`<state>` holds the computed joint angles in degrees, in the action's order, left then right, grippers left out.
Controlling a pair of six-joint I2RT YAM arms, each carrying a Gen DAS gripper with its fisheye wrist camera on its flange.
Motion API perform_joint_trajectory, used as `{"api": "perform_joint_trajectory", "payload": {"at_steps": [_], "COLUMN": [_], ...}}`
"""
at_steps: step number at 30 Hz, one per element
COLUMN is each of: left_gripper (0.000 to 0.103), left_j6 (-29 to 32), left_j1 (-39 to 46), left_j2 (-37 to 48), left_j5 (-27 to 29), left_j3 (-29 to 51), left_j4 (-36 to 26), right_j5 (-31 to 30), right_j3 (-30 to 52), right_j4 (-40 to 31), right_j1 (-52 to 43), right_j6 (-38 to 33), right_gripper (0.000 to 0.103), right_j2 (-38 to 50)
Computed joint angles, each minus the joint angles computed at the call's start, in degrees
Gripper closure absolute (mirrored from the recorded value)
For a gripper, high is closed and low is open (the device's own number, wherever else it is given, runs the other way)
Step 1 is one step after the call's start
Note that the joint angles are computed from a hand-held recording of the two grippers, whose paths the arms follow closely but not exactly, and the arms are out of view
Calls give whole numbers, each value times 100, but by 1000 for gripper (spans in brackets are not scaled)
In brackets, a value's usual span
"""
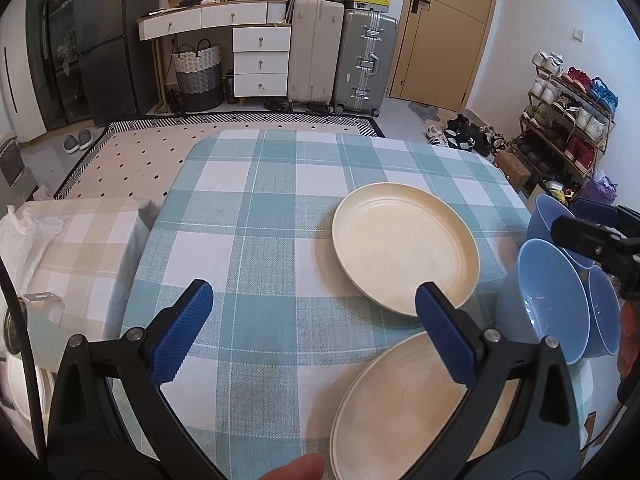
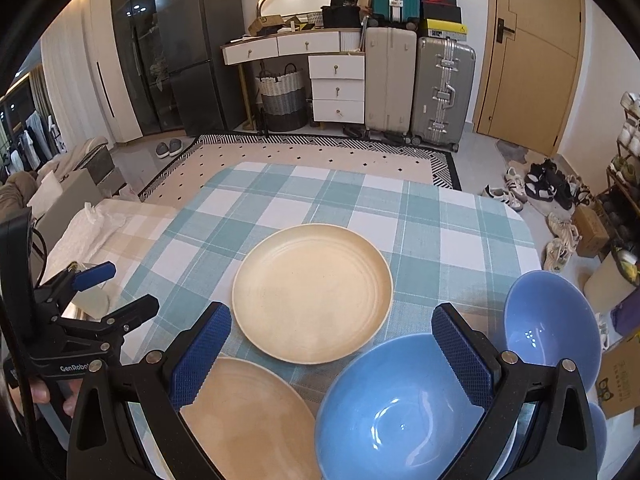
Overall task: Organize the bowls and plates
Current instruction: 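Move both tools forward to the rim of the remaining cream plate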
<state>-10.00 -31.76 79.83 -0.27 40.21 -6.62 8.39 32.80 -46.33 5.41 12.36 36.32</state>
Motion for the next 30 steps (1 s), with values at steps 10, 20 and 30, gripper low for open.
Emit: {"api": "perform_joint_trajectory", "payload": {"at_steps": [10,20,30], "left_gripper": [2,2,2], "left_j6": [-54,-55,-93], "left_j1": [22,32,-15], "left_j2": [976,1898,2598], "left_j5": [-31,8,52], "left_j3": [590,1129,1609], "left_j4": [220,289,274], "right_j5": [-846,-1292,-1504], "right_j3": [228,226,413], "right_j4": [689,1477,1954], "right_j1": [-1080,-1756,-2157], "right_j6": [-838,-1313,-1665], "right_gripper": [1,1,1], "right_j2": [1323,2651,3747]}}
